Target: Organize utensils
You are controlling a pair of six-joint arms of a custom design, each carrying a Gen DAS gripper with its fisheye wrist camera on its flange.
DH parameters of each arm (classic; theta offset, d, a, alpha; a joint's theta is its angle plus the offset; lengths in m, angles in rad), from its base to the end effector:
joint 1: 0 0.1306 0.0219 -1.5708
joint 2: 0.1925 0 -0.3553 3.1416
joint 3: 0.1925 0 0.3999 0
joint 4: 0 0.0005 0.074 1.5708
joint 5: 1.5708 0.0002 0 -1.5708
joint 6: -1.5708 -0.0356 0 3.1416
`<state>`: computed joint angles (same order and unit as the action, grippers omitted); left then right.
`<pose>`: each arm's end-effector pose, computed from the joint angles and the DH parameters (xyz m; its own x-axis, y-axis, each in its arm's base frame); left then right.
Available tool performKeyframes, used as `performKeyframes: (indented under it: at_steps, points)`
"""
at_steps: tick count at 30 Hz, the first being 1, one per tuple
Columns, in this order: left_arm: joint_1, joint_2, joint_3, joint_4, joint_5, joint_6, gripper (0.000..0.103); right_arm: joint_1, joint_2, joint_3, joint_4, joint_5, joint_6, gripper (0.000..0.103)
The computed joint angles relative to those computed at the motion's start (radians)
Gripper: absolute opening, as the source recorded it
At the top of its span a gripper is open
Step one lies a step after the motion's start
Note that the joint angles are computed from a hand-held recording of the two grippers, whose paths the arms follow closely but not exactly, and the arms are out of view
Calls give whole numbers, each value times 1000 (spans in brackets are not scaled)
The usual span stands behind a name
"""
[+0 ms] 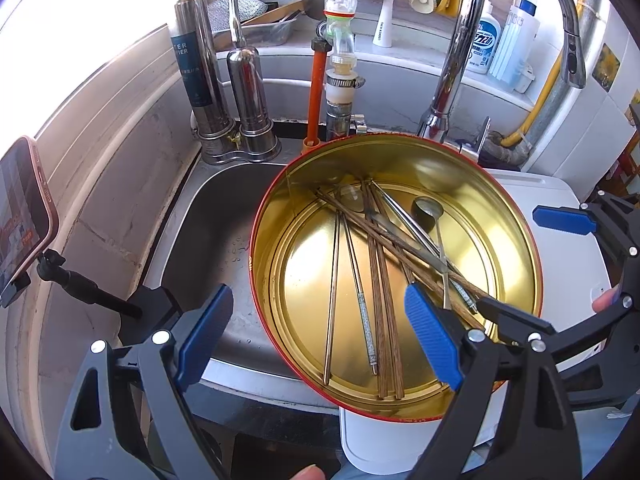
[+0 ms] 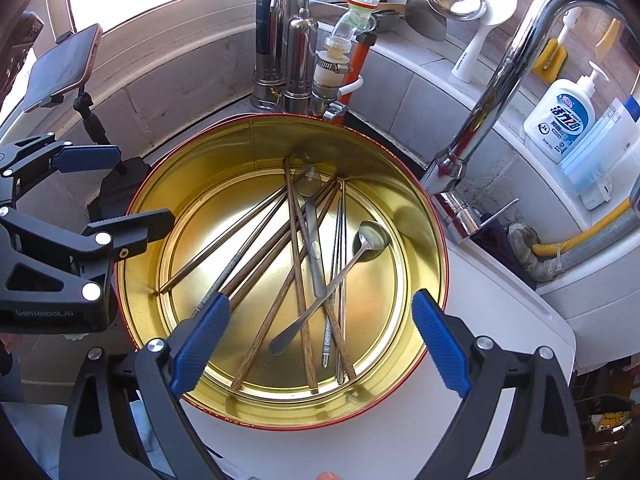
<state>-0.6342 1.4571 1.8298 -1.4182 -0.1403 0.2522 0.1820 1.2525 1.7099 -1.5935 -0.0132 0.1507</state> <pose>0.3868 -0.2790 0.5358 -0.8072 0.2870 -0.5158 0.3396 0.9406 -0.0080 0.3758 0.0691 0.5602 -0.8539 -0.3098 -0.4182 -0.3182 0.9466 -0.0514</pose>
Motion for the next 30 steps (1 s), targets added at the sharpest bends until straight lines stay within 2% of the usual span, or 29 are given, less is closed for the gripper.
performKeyframes:
  at_steps: [5, 13, 30]
  points:
    - [-2, 4, 2, -9, -20, -29, 86, 3, 6, 4, -10, 6, 11, 93]
    - [-3, 41, 37, -31, -45, -131, 86, -1, 49, 41, -51, 59, 91, 93]
    - [-7, 83, 67, -47, -36, -143, 86, -17, 52, 45, -58, 39, 103, 93]
